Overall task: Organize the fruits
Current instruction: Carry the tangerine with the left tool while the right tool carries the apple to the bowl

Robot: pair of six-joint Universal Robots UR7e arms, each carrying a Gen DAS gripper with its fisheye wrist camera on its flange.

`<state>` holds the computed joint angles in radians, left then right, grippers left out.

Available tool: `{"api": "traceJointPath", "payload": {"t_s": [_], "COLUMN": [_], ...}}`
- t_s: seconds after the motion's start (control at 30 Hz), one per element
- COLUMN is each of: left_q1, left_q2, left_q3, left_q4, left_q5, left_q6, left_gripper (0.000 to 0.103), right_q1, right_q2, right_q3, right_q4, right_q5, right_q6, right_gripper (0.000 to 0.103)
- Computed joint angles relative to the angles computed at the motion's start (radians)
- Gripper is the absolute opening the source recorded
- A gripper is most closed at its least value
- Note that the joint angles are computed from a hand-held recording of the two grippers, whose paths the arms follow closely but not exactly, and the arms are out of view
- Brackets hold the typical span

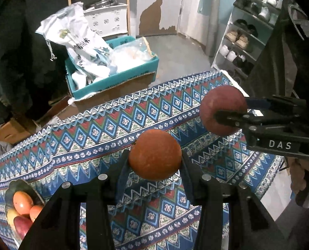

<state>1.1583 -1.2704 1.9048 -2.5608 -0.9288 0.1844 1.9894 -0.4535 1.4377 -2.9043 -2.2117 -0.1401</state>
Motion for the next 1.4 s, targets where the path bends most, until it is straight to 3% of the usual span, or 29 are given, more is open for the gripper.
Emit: {"api": "traceJointPath", "payload": {"t_s": [0.8, 1.4], "left_q1": [-0.077, -0.042], "left_q2": [-0.247, -0.371], "left_q3": [0.101, 0.114], "left_q4": [0.006, 0.047], "left_q5": [0.033, 0.064], "left_q6": [0.003, -0.001], "left_gripper": [0.047, 0.047], "right_q1": [0.116, 0.176], "right_q2": [-0.03, 0.042], "right_q3": [0.025, -0.086], "right_q4": [-0.084, -0.002], "right_q5": [0.061, 0.12], "right_q6": [-0.078, -0.091], "right_gripper": [0.067, 0.067]}}
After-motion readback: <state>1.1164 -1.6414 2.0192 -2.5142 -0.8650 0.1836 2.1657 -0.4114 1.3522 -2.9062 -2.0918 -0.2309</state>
